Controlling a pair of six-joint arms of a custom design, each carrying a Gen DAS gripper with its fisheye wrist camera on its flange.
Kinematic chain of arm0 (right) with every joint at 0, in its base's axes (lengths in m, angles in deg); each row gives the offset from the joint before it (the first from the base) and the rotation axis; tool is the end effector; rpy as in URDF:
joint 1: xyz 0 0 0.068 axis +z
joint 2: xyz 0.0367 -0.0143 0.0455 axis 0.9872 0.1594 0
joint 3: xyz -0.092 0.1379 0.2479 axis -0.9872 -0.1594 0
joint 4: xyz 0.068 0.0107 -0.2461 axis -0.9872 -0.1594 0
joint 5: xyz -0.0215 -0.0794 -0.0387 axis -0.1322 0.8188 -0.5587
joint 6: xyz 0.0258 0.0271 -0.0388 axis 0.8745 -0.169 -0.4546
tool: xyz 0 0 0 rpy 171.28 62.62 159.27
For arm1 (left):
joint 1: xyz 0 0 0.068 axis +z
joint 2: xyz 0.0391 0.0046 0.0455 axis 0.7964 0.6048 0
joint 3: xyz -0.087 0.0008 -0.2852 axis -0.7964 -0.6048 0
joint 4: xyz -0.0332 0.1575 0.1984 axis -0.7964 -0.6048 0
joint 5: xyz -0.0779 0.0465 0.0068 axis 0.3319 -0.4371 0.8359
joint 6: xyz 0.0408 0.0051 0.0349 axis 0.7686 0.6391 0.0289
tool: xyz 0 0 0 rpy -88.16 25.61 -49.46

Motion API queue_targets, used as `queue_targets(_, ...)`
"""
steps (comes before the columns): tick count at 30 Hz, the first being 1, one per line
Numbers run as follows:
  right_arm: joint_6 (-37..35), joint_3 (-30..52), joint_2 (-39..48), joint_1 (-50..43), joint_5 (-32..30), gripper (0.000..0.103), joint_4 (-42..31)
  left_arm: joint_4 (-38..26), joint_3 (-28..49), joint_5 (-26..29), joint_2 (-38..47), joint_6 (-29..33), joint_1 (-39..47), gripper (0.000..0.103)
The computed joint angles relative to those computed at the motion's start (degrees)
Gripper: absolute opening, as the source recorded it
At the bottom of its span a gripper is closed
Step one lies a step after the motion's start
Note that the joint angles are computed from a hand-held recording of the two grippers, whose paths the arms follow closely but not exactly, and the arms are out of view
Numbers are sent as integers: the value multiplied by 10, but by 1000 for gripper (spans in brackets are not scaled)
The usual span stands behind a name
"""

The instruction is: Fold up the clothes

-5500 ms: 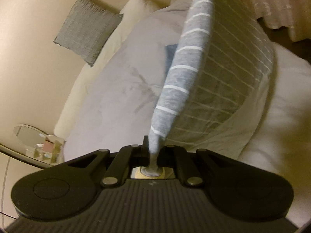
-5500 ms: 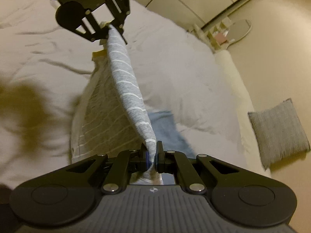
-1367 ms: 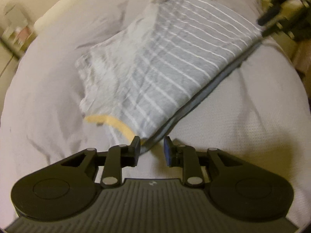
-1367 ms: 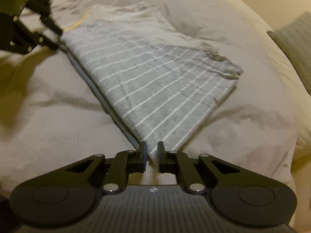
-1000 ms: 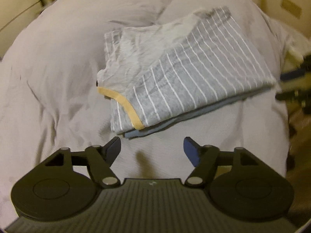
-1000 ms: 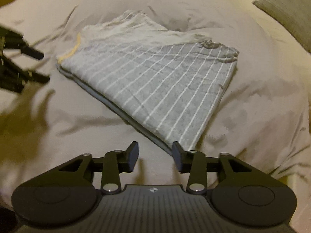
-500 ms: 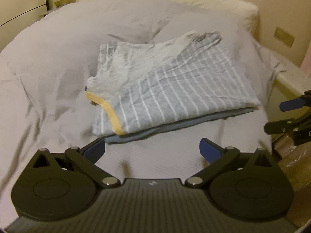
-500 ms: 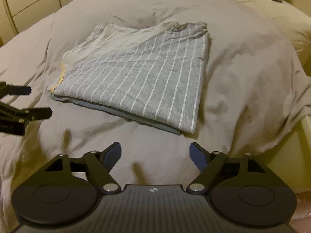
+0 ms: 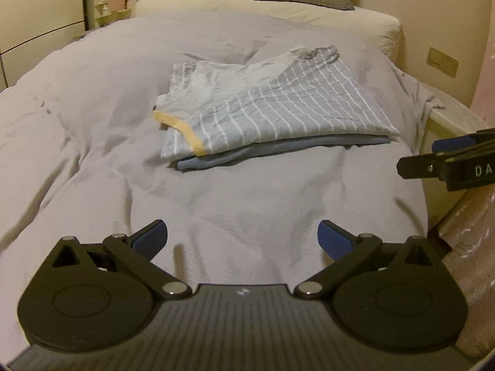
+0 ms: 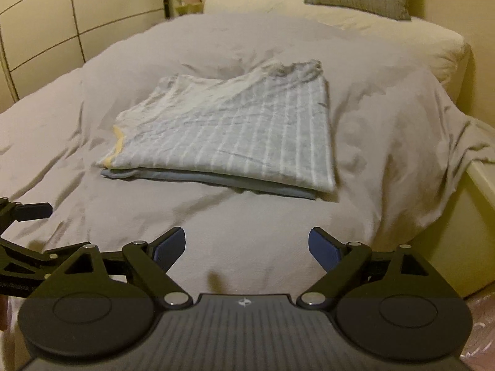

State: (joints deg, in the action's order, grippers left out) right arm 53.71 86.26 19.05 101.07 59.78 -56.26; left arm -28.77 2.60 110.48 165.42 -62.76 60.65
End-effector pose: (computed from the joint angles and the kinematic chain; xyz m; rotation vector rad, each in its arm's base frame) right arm 0.2471 0.0892 0.2245 -0.2460 2.3499 0.1700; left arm 0.2724 0.0232 0.1811 0.4287 2.2449 -0.2356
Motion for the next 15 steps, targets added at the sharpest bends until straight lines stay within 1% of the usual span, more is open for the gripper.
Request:
queue_targets(3, 1, -14, 16, 17, 19, 89, 43, 59, -16, -7, 18, -23, 0, 102)
queue_targets(6, 23, -19, 41, 17, 32, 89, 75, 109, -24, -10, 38, -39, -6, 102)
queue_targets(9, 34, -23, 63, 16, 45, 89, 110, 140, -27, -22, 52, -62, -20, 102)
queue_targets(13, 17, -28, 82, 14, 45, 89, 152, 180, -31, -41, 70, -90, -41, 102)
queue_targets(15, 19, -29, 93, 10, 39, 89, 164, 189, -33, -56, 76, -97, -52, 102)
